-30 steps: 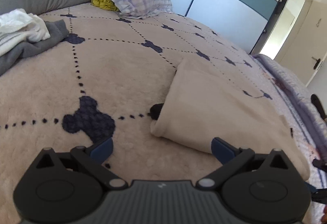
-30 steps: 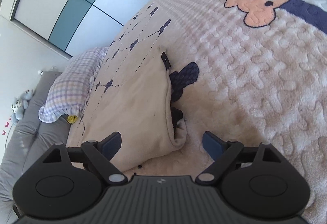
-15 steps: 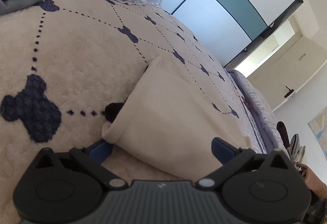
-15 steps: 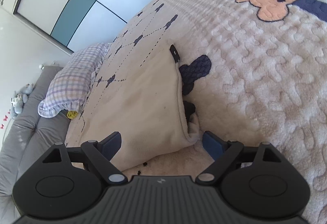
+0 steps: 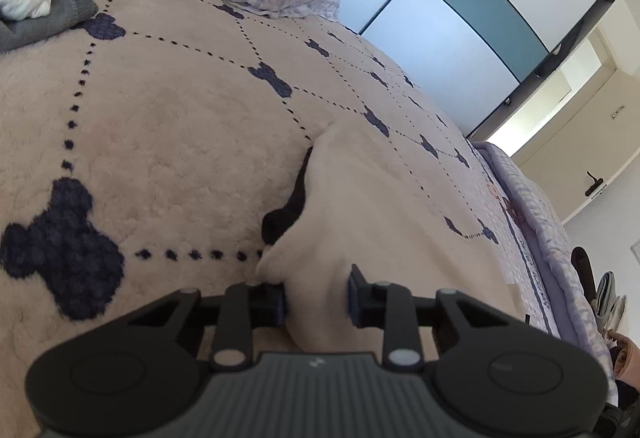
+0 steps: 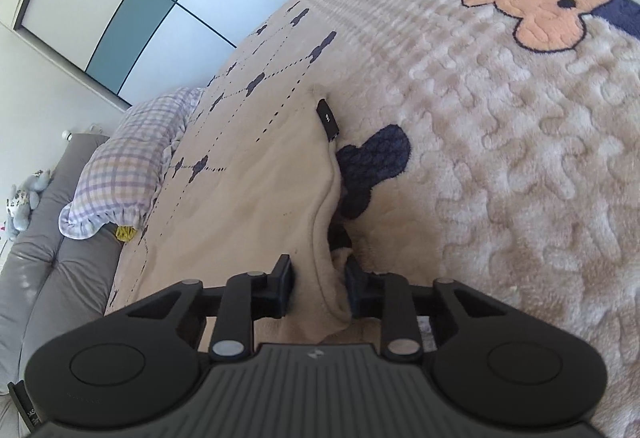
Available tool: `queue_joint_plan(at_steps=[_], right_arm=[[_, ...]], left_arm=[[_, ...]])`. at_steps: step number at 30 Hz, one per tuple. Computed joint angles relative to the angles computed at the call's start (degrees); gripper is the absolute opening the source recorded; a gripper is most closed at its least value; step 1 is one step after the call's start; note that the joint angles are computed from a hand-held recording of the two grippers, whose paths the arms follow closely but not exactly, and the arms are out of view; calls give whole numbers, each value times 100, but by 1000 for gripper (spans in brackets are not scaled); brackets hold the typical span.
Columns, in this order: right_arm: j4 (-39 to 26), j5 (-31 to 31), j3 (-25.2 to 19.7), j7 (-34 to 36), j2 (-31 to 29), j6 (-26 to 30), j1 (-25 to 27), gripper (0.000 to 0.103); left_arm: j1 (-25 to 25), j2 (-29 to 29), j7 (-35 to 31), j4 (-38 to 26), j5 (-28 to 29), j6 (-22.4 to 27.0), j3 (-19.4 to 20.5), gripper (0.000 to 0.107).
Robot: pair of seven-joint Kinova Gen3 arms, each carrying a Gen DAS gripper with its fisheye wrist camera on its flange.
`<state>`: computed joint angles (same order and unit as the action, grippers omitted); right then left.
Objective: Fold clothes
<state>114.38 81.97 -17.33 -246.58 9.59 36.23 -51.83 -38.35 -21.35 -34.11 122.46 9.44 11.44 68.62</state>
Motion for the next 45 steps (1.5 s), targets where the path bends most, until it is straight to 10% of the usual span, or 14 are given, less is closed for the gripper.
queue_joint_plan(at_steps=[12,19,27,34,45], right_arm=[[-90,-1786,-731,2728,-1021,758,-367,19],[215,-2780,-1521,2952,-1309,1080,-690,20],[-123,-2866,-1526,3575,-1051,2009,-1053,52],[154,-2756,-1368,3512,-1305,1836,-772,56],[-307,-2344,-838,4395,-641,1762,-482,55]], left_arm=[[3041,-1376,-904,454,959,1186,-2819,23],[4366,-2127,348,822,220,1898,-3014,30],[4248,-2541,149,525,-14,2859,-3343,73],[3953,-2232,-395,347,-93,2685,-3465,75],[2826,-609,-689,-380,-1072,2242,-2201,82]])
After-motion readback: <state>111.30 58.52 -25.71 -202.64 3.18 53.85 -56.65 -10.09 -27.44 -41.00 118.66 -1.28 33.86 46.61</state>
